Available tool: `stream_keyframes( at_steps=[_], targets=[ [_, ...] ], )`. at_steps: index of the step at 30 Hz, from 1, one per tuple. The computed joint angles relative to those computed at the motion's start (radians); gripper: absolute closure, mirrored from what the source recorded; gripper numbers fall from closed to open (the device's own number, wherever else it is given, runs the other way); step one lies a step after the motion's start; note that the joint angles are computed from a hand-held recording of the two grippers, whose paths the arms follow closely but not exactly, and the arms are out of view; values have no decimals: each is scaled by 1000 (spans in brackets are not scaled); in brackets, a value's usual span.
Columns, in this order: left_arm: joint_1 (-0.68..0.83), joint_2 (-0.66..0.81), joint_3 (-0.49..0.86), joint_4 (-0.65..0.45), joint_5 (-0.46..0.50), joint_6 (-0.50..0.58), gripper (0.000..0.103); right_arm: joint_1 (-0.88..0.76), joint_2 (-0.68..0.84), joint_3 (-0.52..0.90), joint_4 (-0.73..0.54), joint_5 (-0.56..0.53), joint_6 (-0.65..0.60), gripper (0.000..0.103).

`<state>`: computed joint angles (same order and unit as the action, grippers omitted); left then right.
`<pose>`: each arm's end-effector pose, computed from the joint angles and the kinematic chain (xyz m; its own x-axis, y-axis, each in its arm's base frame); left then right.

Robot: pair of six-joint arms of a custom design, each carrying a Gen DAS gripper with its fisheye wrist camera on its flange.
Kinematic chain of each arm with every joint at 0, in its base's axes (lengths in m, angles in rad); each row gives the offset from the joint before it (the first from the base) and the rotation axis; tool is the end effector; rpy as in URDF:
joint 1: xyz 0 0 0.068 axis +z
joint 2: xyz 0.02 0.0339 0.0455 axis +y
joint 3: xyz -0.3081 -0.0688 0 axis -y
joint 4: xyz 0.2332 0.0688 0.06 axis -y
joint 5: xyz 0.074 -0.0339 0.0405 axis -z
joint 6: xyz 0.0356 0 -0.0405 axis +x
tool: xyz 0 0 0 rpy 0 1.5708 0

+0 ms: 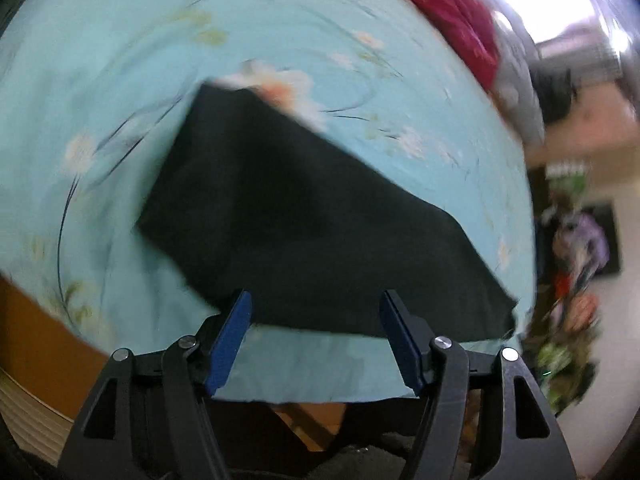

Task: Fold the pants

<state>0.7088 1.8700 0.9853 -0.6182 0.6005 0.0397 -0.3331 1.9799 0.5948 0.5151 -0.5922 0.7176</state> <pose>0.2499 0.1878 0.1624 -0.7770 -0.6231 -0.0902 -0.4775 0.6765 -0.5606 0.3007 -0.0830 0.0989 -0.5895 0.7813 -0.2053 0.4231 0.5151 0.7454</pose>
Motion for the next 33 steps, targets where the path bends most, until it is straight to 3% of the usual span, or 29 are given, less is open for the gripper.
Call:
stream_keyframes(
  at_steps=[4,9,12,15,17,19,21,22,25,29,33],
  targets=[
    [7,71,-20,57,-17,-46,36,68,58,28,46,7,81,44],
    [-15,171,0,174,-40,-169,44,98,54,19,73,54,102,44],
    [-8,166,-22,220,-47,-199,47,110,24,62,-61,74,-14,61],
    [-2,131,-27,165,-53,-140,56,114,28,84,-118,85,-49,62],
    [13,99,-15,51,-3,6,56,86,26,55,-59,20,13,61],
    [-1,15,-38,-28,2,171,52,56,20,9,1,-33,56,46],
    [-57,-86,-62,-47,-37,243,37,47,9,-37,56,-36,66,40],
    [-100,-126,-61,-52,-47,252,34,41,14,-76,120,-53,79,40],
    [-248,-140,8,-54,-60,187,25,54,54,-133,261,-99,113,40],
    [-482,-8,205,-67,-135,36,25,123,136,-152,453,-135,153,40],
    [-734,202,521,-161,-238,-84,25,152,238,-139,630,-145,210,56]
  ],
)
